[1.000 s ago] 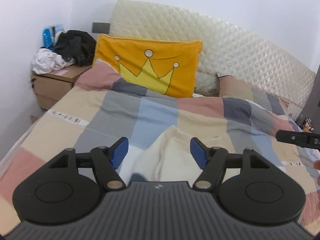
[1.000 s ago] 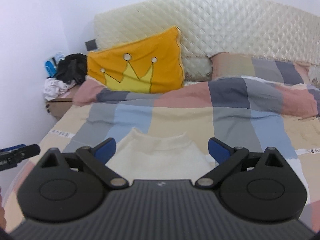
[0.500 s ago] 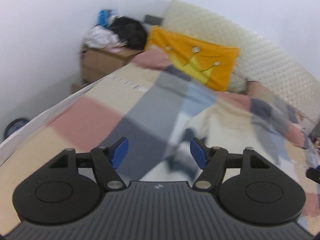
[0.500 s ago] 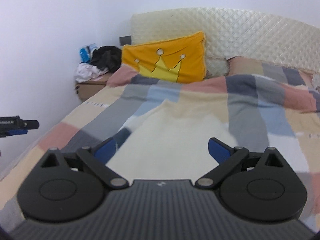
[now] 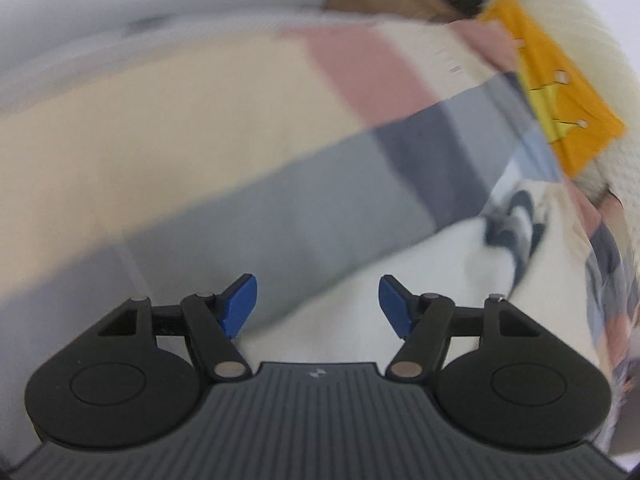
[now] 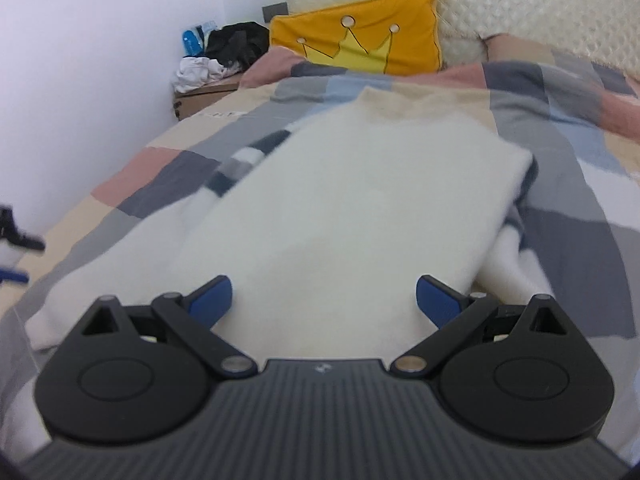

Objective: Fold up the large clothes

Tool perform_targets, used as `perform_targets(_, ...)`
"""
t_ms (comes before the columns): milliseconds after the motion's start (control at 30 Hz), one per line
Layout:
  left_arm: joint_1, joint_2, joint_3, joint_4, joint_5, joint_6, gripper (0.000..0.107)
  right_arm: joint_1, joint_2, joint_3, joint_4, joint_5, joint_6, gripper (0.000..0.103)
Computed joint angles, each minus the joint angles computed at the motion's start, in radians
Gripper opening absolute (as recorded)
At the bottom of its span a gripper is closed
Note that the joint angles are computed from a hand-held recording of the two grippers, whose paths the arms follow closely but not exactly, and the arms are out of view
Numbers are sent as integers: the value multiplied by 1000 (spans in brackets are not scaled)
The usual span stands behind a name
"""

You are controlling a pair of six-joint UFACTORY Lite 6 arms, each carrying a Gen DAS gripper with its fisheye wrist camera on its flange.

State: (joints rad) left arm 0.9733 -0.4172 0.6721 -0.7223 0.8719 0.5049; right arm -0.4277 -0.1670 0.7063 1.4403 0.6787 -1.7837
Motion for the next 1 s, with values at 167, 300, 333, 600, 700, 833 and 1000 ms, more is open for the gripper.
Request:
perform_targets(167, 104, -114, -34, 62, 134, -96, 72, -46, 62, 23, 13, 46, -9, 100)
perform_targets(300, 95, -175, -55, 126, 161, -281, 72, -63, 74, 14, 16, 60, -30, 100)
perform_targets(333, 122, -169, -62, 101, 172, -265, 72, -73, 78, 14, 11, 71, -31, 100)
perform_targets(600, -150, -129, -164, 2, -34, -582, 69, -128, 89, 12, -36, 128, -11, 100)
perform_targets(700, -237, -97, -208, -63, -131, -654, 68, -118, 99, 11, -25, 123, -21, 100)
perform_targets(833, -282, -57, -225, -111, -233, -695, 56, -101, 111, 2, 1, 103, -56, 100)
perform_targets(1000, -299, 49, -121, -98, -319, -668, 33, -85, 128, 0, 26, 88, -74, 100)
